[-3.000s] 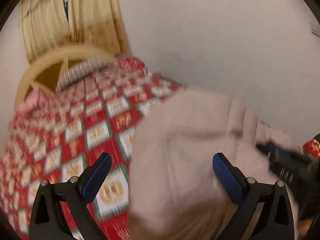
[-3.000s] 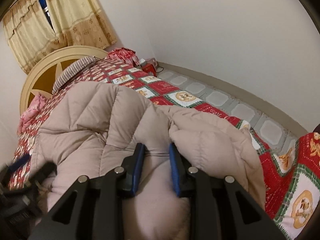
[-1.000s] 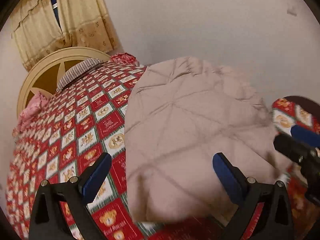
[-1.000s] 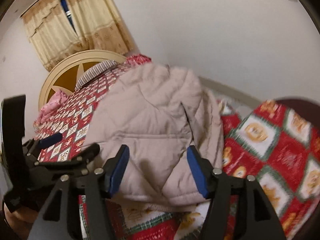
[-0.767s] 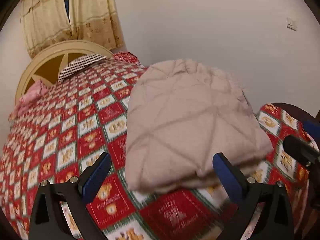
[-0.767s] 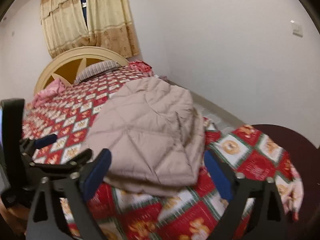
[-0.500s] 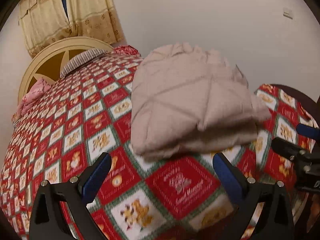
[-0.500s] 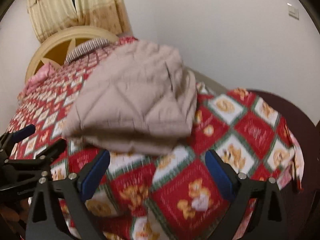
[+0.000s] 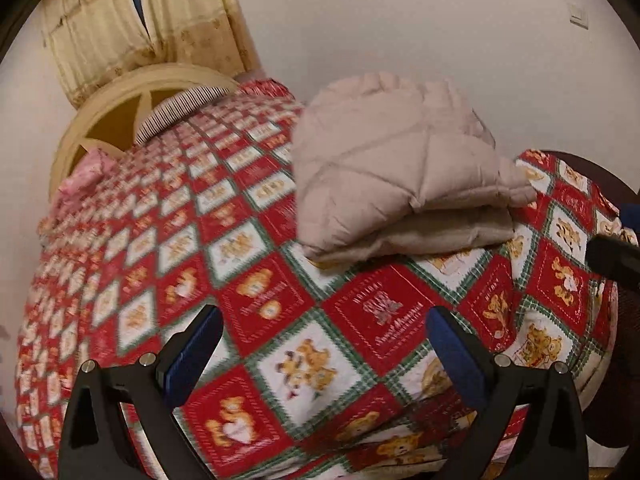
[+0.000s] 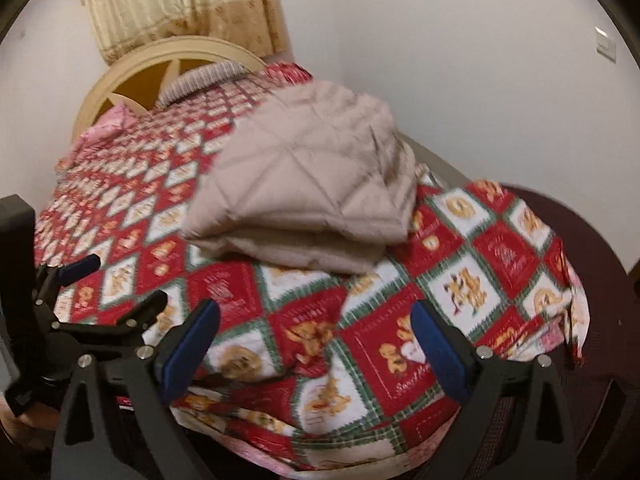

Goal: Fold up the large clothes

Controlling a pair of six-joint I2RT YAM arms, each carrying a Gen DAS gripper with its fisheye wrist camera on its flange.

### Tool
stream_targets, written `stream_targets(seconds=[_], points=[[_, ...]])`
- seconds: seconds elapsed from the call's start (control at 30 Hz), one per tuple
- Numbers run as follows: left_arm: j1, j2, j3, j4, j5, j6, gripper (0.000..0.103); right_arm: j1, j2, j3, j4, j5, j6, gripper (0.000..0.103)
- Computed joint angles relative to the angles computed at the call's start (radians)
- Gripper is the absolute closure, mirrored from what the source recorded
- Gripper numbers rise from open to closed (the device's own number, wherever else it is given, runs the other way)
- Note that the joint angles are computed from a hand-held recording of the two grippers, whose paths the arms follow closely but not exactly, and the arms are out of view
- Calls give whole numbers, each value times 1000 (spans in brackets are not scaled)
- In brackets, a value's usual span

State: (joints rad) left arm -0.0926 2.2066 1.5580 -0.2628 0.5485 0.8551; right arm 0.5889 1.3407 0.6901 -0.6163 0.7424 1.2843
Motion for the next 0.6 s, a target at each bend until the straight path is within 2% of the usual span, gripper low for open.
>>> stream_targets(seconds=[0.1,0.27,0.33,0.47,0.6], points=[[18,-54,-43,56,7,-41,1,48,-19,50,-80,66,27,4],[51,-107,-42,35,87,-85,1,118,-67,97,-181,164,104,1],[62,-137,-62,59,127,-96,1,144,-77,114,-221,206,141,1],[82,-227,-163,205,199,-148,1,203,-49,192,-395,343,293,0],[102,-251,-122,159,264,-195,1,251,42,292,-643,473,508,0]])
